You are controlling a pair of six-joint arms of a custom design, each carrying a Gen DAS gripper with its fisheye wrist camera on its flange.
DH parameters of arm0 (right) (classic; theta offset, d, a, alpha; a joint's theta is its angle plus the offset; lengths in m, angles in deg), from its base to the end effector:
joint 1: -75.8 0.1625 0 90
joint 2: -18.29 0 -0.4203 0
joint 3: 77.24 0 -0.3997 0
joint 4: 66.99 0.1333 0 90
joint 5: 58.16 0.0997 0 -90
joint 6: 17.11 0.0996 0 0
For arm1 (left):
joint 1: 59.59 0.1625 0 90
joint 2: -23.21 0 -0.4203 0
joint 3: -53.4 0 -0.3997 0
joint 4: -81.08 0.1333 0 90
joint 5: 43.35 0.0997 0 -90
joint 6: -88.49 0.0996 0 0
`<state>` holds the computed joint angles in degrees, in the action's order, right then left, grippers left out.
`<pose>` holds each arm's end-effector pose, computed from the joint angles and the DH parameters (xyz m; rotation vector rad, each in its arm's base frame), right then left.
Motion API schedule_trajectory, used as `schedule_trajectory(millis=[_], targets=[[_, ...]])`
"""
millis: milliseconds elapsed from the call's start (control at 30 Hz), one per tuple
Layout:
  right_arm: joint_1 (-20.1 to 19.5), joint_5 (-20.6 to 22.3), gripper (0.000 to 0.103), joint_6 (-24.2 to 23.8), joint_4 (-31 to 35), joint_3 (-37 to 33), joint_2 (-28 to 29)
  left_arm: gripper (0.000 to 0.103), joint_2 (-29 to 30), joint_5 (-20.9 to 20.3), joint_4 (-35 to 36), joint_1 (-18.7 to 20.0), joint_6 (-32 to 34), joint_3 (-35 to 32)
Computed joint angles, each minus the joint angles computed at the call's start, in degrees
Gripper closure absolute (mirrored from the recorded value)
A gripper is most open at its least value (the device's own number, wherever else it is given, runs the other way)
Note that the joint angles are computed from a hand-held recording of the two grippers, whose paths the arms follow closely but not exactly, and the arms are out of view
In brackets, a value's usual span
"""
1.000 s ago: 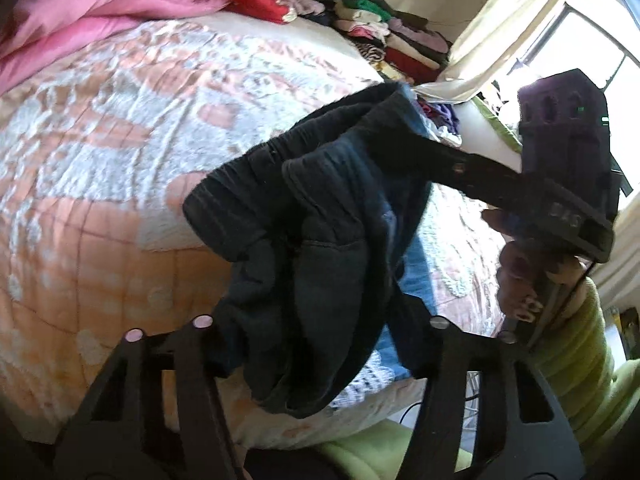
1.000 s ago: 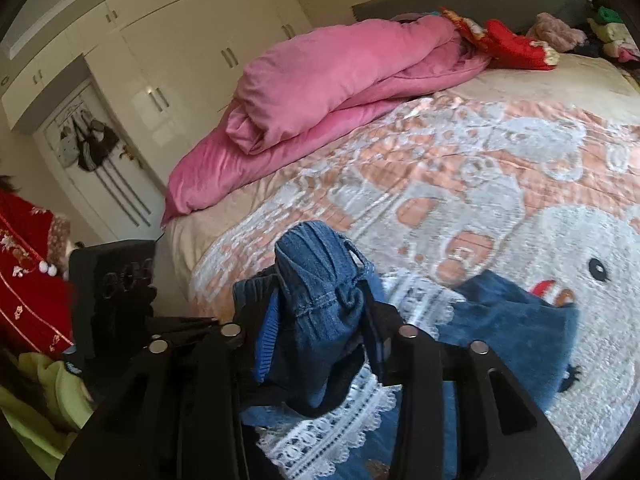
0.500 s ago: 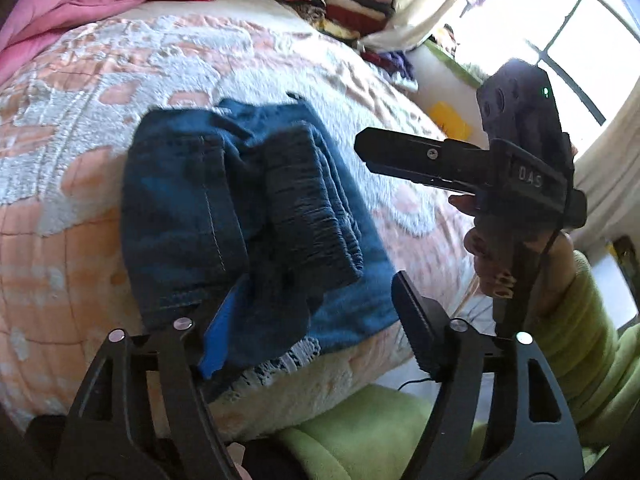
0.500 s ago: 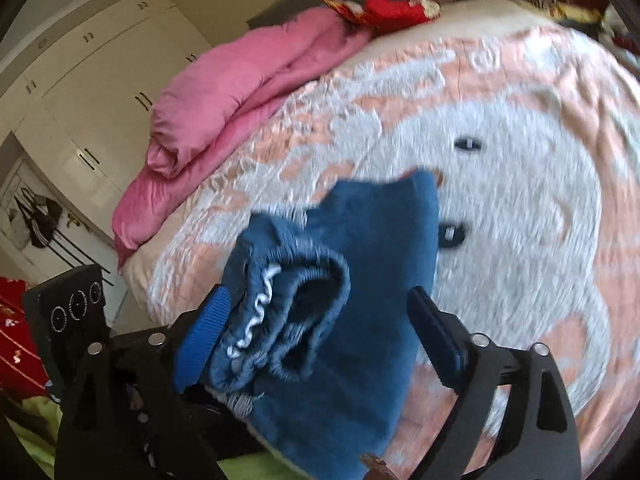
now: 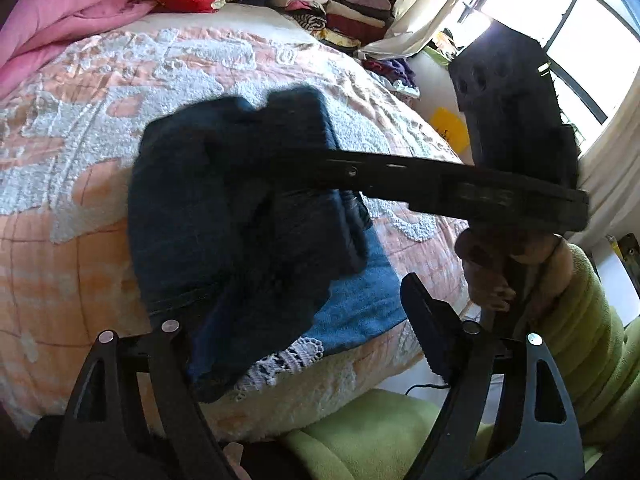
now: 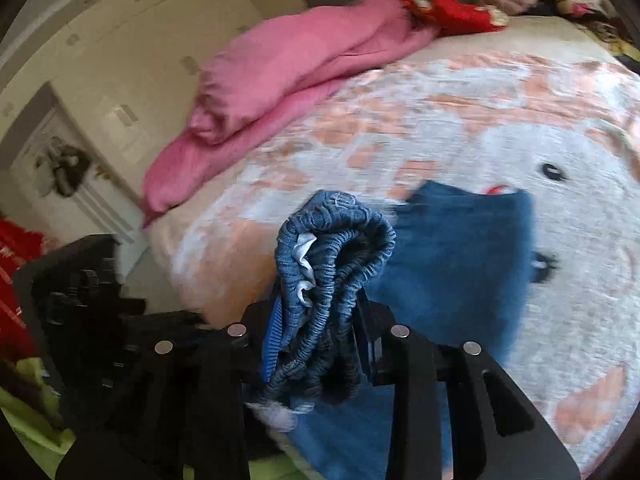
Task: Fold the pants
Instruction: 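Lift the waistband end with both tools and fold it over the lace hem, then lower the folded bundle onto the quilt and open both tools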
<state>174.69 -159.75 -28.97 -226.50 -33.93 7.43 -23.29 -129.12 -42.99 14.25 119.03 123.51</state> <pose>0.2492 -0.8602 0.0094 0.4080 -2.7537 0.9249 -0.0797 -0.7803 0.2277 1.1933 2.7901 -0.2616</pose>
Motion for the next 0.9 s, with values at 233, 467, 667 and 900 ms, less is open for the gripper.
schedule_trajectory(millis=[233, 467, 667, 900], targets=[[-1.4, -4.4, 0.046, 7.1, -0.1, 2.3, -0.9, 0.026, -0.8, 2.6, -2.8, -0.1, -0.3, 0.3], [0.5, -9.8, 0.023, 4.6, -9.8, 10.0, -5.0, 0.017, -1.6, 5.3, -7.4, -0.3, -0.6, 0.5], [2.2, -13.7, 0.014, 1.7, -17.3, 16.0, -8.0, 0.014, -1.8, 7.3, -10.2, -0.6, -0.9, 0.3], [4.3, -18.9, 0.006, -1.9, -22.1, 18.1, -9.0, 0.01, -2.3, 9.4, -12.8, -0.9, -1.0, 0.8]])
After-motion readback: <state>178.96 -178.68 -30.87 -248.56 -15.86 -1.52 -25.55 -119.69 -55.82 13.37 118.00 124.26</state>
